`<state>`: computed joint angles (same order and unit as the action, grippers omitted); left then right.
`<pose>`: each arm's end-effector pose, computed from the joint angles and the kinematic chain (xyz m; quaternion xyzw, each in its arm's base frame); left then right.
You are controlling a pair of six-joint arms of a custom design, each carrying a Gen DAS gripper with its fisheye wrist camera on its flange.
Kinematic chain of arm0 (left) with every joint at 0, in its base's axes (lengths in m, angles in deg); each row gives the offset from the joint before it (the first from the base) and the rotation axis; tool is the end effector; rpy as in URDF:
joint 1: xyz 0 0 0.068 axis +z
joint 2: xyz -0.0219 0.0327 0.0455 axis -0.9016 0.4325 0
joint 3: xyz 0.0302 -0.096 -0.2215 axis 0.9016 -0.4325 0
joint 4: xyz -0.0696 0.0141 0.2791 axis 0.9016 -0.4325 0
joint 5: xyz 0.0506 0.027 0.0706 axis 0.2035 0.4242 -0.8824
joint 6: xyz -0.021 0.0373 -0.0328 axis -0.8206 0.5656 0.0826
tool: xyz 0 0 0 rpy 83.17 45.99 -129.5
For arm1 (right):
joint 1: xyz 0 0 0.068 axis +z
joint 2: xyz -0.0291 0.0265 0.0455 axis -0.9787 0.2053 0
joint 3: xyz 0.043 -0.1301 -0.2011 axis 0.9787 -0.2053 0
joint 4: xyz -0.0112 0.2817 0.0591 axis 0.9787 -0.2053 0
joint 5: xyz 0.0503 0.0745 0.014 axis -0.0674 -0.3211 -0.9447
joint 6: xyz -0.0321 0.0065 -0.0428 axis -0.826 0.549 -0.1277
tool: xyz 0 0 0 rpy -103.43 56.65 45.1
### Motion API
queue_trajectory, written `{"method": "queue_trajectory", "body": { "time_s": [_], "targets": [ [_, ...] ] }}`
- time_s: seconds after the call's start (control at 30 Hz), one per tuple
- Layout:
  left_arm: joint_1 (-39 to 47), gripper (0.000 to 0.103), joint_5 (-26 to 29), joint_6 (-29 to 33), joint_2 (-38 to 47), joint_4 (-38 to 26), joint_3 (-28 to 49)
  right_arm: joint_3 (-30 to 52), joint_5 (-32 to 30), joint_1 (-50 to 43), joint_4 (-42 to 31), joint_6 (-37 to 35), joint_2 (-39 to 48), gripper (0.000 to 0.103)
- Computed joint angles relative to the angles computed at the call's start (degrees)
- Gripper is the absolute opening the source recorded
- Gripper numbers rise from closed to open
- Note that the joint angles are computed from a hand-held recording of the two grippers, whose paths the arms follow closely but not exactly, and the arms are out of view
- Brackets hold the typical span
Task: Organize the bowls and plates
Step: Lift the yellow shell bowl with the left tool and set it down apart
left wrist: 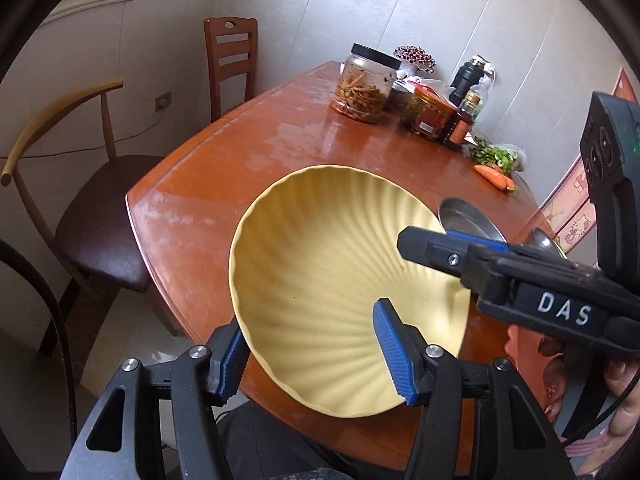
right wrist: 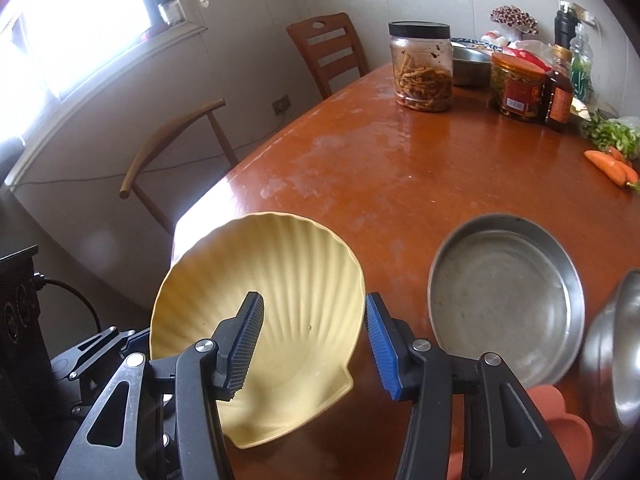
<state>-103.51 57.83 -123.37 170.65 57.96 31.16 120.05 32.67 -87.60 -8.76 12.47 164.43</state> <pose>0.2527 -0.1883 0.0571 -0.1629 0.9197 -0.0921 0.3452 0.3469 -0.0374 0.0916 -0.2760 0.9037 0.2087 0.2520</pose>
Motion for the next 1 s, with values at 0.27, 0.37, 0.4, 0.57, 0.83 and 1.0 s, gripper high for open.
{"method": "queue_trajectory", "body": {
  "time_s": [0.27, 0.37, 0.4, 0.57, 0.83, 1.0],
  "targets": [
    [4.0, 0.059, 1.4, 3.8, 2.5, 0.8, 2.1, 3.4, 0.7, 2.3, 1.2, 5.2, 4.1, 0.055],
    [4.9, 0.059, 1.8, 4.4, 3.6, 0.7, 2.9, 3.8, 1.1, 2.9, 1.7, 6.1, 5.0, 0.055],
    [5.3, 0.059, 2.0, 4.6, 3.9, 0.9, 3.0, 4.0, 1.4, 3.1, 1.6, 6.3, 5.3, 0.055],
    [6.5, 0.059, 2.9, 5.4, 4.9, 1.4, 3.2, 3.7, 2.2, 4.0, 2.7, 7.1, 5.7, 0.055],
    [6.3, 0.059, 2.3, 5.9, 5.7, 0.8, 4.1, 2.9, 3.2, 4.7, 4.3, 8.3, 5.5, 0.055],
    [5.9, 0.059, 1.2, 6.4, 6.2, -0.1, 4.8, 2.5, 3.3, 4.7, 4.6, 8.6, 5.0, 0.055]
  ]
}}
